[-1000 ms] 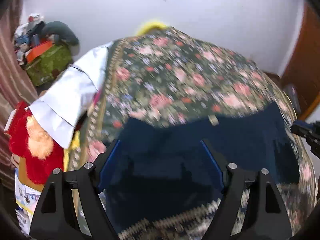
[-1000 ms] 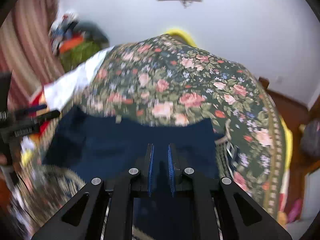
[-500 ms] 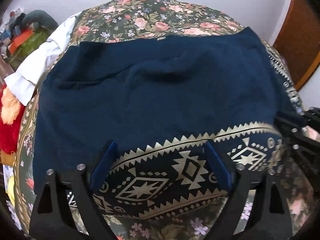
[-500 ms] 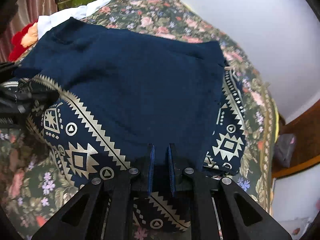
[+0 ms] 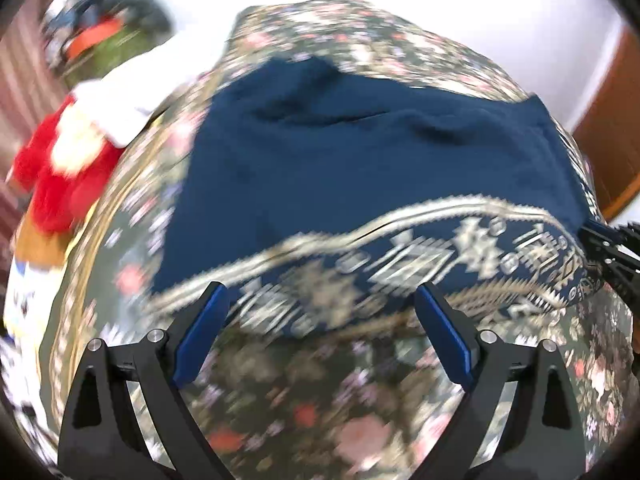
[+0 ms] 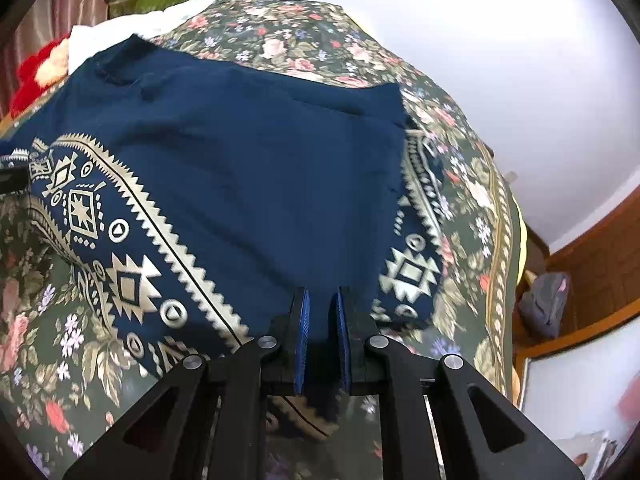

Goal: Fold large clothes

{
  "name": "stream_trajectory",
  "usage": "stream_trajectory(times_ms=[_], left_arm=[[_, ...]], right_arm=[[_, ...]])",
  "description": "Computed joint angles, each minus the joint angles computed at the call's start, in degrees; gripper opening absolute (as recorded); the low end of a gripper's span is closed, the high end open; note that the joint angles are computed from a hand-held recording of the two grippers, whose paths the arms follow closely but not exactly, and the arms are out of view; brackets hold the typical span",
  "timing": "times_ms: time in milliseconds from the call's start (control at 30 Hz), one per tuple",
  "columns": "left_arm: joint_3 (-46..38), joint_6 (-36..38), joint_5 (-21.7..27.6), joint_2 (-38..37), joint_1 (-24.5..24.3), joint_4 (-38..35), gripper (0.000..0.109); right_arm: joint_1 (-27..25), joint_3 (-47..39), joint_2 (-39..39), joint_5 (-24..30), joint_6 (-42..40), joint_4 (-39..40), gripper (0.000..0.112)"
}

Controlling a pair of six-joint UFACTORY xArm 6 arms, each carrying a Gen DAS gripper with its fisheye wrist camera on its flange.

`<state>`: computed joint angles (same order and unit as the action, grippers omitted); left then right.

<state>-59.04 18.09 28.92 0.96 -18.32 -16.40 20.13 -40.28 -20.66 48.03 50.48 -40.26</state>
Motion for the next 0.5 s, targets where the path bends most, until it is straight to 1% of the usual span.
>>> stream_trajectory(times_ms=[67,100,167,233,267,300,333,367,400,500], left_arm=[[1.42,5.58,2.80,-1.62,2.97,-10.20,0.095],[1.57,6.88,4.53,-1.92,4.13,-13.30,0.095],[1.64,9.32,8.97,-2.20,6.99,-19.95,0.095],[1.77,9.98,11.62,-1.97,9.00,-24.98,0.095],[1.28,9.77,13.22,-1.31,9.90,-27.17,0.095],[0.34,10.06,15.47,-0.21,10.78,-29.92,0.095],[-0.88,11.57,18.77,1.09,11.90,-33.81,0.095],[-2.25,13.29,22.55,2.79,12.87,-38.21,0.095],[-2.70,14.37,23.94,3.52,13.30,-40.20,0.095],[-3.81,13.36,21.99,5.38,12.02,-41.49,0.095]], right_arm=[[-1.20,1.29,-1.88,-1.28,-1.25,3.27,0.009],[-1.45,1.53,-2.44,-1.15,-1.32,4.18,0.009],[-0.69,1.12,-3.06,2.62,0.91,3.31,0.009],[-0.70,1.54,-4.07,3.96,0.97,3.44,0.009],[-0.25,1.10,-4.08,6.38,1.69,2.97,0.009],[0.11,0.55,-3.77,8.23,2.10,2.52,0.009],[0.49,0.18,-3.67,9.87,1.90,2.28,0.009],[0.24,0.25,-3.81,9.71,1.05,2.73,0.009],[0.00,0.42,-3.94,9.48,0.35,3.35,0.009],[-1.61,0.86,-2.68,7.61,-2.51,6.31,0.009]])
